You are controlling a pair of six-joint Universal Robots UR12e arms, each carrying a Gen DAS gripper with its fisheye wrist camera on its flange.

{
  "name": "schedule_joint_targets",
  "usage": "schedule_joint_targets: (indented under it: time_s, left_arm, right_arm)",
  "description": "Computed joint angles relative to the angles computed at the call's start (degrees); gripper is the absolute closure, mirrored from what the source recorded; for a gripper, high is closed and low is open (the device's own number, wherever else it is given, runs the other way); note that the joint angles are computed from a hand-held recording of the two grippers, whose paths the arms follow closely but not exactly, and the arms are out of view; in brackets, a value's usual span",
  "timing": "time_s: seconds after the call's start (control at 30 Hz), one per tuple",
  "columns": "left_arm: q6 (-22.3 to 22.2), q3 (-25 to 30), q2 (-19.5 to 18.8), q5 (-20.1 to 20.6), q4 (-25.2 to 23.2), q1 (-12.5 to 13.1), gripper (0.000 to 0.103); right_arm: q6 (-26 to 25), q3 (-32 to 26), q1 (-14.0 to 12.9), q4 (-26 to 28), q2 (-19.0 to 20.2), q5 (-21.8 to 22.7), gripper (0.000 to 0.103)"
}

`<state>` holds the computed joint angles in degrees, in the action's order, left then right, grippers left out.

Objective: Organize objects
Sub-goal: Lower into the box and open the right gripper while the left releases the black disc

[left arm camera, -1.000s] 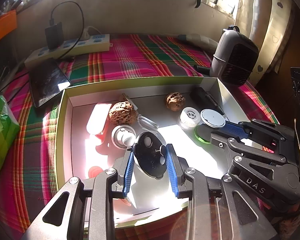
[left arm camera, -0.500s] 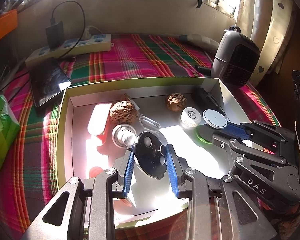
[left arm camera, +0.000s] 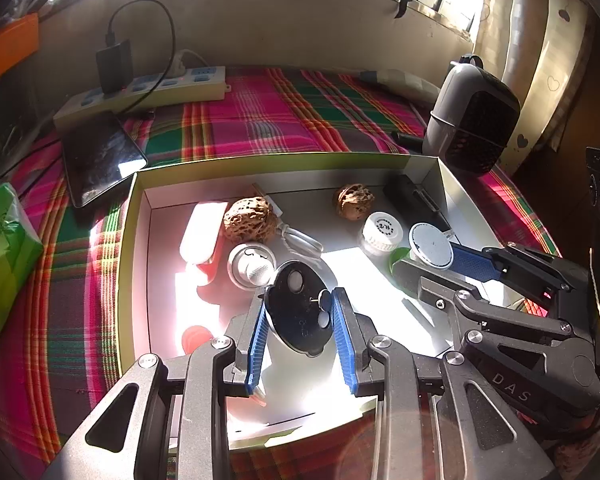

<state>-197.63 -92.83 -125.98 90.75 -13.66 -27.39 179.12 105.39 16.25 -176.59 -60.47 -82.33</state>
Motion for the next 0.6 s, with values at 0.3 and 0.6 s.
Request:
schedule_joint_targets:
  time_s: [0.3, 0.6]
  left_arm:
    - [-0.3, -0.4, 0.2, 0.1, 0.2, -0.1, 0.074]
    - [-0.5, -1.4, 0.8, 0.3, 0.5, -0.1, 0.071]
  right_arm:
    - [0.0, 0.2, 0.0, -0.3, -0.1, 0.0, 0.068]
    - [-0.2, 0.7, 0.3, -0.9, -0.4, -0.2, 0.060]
